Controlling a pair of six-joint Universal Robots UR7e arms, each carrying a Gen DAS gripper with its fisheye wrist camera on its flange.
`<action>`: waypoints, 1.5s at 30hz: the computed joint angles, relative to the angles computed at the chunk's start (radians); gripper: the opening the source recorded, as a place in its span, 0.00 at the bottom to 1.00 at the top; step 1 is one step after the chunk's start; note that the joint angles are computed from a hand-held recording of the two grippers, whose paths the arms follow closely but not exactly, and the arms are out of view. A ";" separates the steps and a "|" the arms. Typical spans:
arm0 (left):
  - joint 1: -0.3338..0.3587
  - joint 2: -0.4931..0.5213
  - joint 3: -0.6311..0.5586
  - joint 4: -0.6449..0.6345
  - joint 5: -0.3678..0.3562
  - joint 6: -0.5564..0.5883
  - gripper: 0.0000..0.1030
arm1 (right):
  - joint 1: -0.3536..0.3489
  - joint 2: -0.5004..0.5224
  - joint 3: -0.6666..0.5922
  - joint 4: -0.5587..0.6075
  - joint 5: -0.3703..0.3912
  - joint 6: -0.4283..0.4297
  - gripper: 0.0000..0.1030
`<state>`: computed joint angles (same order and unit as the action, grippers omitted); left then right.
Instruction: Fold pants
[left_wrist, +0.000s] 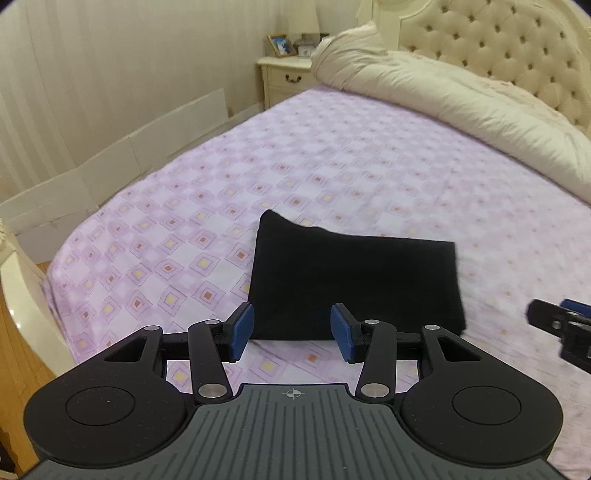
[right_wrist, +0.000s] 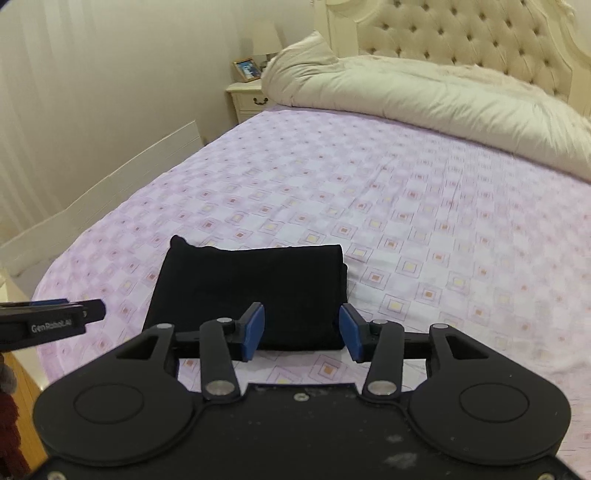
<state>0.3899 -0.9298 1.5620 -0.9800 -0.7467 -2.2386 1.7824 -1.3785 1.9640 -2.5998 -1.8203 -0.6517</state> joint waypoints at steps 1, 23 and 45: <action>-0.005 0.023 -0.028 0.038 -0.009 -0.028 0.44 | 0.006 -0.013 -0.003 0.018 -0.003 0.004 0.48; -0.063 0.100 -0.133 -0.026 -0.169 0.008 0.44 | 0.034 -0.160 -0.007 0.266 -0.080 0.103 0.51; -0.093 0.090 -0.116 -0.059 -0.189 -0.004 0.44 | 0.036 -0.234 0.015 0.318 -0.061 0.042 0.51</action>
